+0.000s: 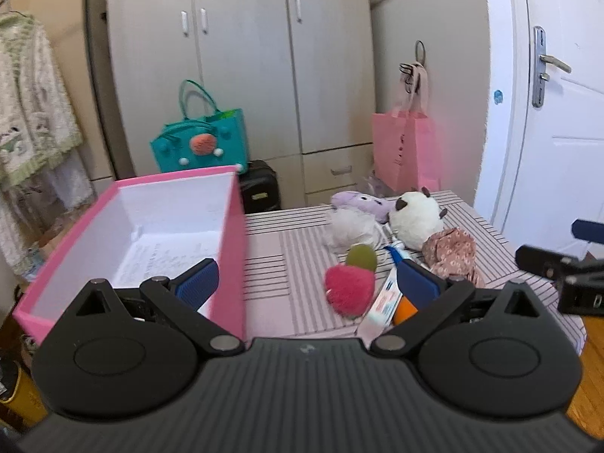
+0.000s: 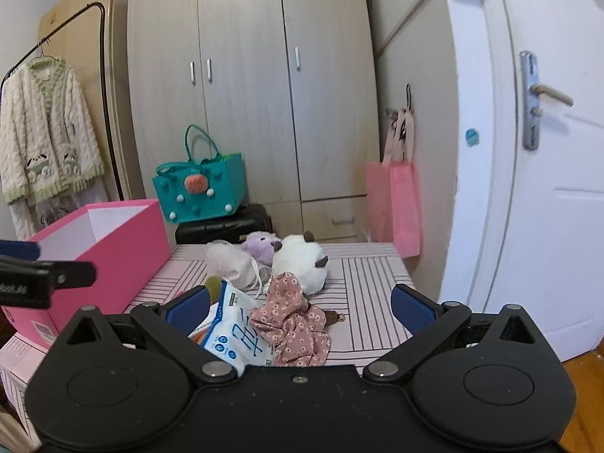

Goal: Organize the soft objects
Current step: 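Close the left gripper on the pink strawberry while the right gripper grasps the floral scrunchie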

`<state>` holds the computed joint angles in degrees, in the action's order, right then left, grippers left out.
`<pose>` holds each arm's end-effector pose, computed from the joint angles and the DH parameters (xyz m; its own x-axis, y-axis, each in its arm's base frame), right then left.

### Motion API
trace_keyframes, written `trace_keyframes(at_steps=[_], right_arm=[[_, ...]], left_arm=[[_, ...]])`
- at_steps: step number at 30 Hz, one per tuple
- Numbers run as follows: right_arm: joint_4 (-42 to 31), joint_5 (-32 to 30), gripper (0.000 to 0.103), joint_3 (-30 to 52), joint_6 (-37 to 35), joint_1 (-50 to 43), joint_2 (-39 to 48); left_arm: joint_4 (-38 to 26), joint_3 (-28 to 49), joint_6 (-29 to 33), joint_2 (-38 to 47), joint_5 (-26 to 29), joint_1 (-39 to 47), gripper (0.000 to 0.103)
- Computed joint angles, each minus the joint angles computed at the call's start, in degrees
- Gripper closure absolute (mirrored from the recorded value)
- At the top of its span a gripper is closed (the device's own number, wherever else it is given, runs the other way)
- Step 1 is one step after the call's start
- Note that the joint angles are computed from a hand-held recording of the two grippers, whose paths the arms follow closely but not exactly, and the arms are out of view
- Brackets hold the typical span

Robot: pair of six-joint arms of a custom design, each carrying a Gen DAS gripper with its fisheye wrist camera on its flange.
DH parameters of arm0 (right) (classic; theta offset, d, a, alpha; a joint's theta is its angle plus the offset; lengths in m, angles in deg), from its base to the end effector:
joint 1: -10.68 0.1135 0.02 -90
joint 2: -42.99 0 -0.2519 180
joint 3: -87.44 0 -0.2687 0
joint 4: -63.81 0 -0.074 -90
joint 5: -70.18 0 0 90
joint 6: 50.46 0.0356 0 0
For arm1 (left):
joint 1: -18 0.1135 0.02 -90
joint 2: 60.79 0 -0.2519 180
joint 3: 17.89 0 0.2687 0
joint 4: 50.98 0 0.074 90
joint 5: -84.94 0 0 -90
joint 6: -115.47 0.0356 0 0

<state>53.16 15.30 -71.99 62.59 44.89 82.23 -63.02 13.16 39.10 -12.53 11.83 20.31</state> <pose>0.1516 0.0783 0.1363 -0.3903 0.1219 -0.9126 0.1171 0.9897 0.0822 0.2035 -0.0021 0.1692 -0.4239 0.2086 -0.8814 0.3237 0.9437 0.0676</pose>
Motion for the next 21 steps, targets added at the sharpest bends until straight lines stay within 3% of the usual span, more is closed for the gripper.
trace_keyframes(at_steps=[5,10,11,15,21], right_arm=[[10.3,-11.5,0.000,0.9,-2.9,-9.7,10.4],[18.5,-21.0,0.005,4.2,-3.0,-17.3,23.8],[19.8,-22.7,0.007,5.1,-2.7,-18.7,26.5],[24.8,-29.6,0.016,7.3,-1.6,-23.4,34.7],[31.0,-35.6,0.029,8.6,-1.2,-26.0,42.5]], left_arm=[[5.7,7.2,-1.8,15.7,-2.1,-4.9,0.005],[5.8,15.2,-2.5,29.3,-2.5,-7.3,0.029],[5.3,16.8,-2.8,31.6,-2.2,-7.4,0.030],[3.1,21.3,-3.5,38.6,0.6,-7.3,0.034],[4.1,22.6,-3.1,43.1,-0.2,-8.2,0.042]])
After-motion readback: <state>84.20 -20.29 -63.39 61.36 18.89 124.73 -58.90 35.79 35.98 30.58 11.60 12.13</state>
